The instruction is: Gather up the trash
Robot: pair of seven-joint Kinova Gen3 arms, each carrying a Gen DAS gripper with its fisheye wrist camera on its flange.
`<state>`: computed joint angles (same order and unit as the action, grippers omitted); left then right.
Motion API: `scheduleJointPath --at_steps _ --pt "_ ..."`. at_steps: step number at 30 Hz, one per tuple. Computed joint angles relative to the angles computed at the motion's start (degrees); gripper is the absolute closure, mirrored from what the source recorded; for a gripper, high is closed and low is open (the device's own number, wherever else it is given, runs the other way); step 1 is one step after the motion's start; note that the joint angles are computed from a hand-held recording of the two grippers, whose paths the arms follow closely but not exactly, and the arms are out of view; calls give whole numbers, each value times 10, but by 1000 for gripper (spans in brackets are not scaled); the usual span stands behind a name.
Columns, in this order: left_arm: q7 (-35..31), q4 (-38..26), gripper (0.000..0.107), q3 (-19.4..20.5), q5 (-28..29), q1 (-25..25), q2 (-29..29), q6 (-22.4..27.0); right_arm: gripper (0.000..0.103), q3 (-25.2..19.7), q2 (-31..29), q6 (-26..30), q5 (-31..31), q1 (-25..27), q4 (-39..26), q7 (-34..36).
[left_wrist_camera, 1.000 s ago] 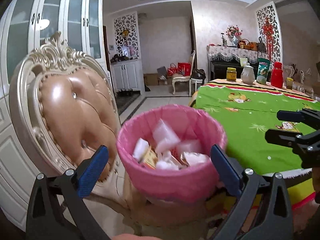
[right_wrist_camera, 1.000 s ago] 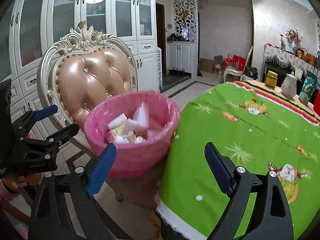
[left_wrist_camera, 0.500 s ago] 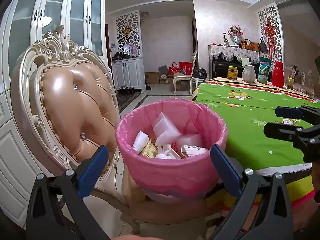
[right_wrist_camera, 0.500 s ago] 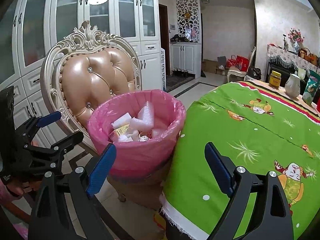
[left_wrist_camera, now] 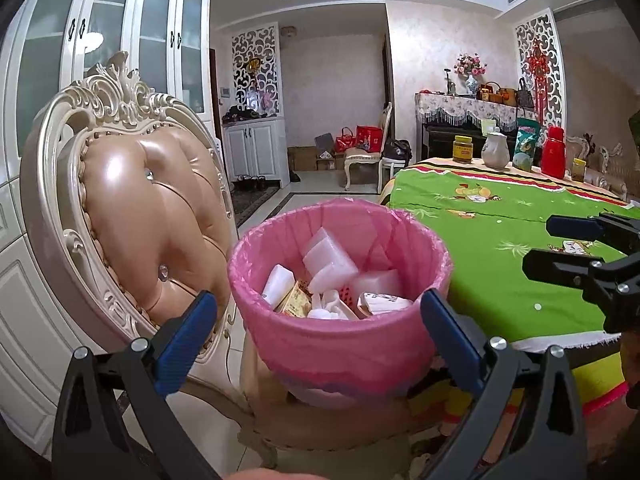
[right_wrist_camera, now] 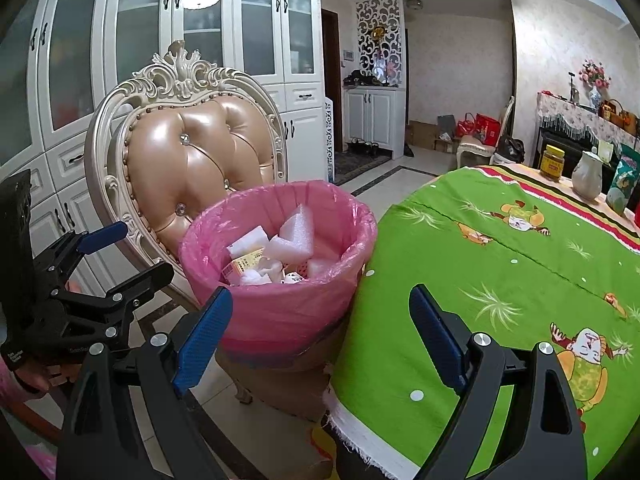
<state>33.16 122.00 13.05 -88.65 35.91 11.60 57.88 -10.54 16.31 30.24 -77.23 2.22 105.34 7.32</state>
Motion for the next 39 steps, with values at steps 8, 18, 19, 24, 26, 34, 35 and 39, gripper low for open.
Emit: scheduleJointPath --at_steps 8,18,19,24,26,34,35,39 --pt "2 1 9 0 -1 -2 -1 -4 19 0 2 2 2 -2 -2 -2" --pt "7 1 9 0 -6 -1 1 -1 19 -3 2 0 4 -3 -2 -3" --pt "7 1 9 0 -6 -2 1 -2 19 -3 2 -1 5 -4 -2 -5" --pt "7 1 9 1 -7 0 2 0 19 -3 2 1 3 -2 -2 -3" --pt "7 0 9 1 -7 -1 2 0 19 -3 2 1 2 -2 -2 -2" --pt "8 0 9 0 -7 0 3 0 19 -3 2 -1 3 -3 -1 -7" --pt "7 0 9 0 -7 -1 2 -1 19 -3 1 -1 3 -3 -1 -7" --pt "7 -1 9 0 -7 0 1 0 19 -3 1 -1 3 -3 -1 -7"
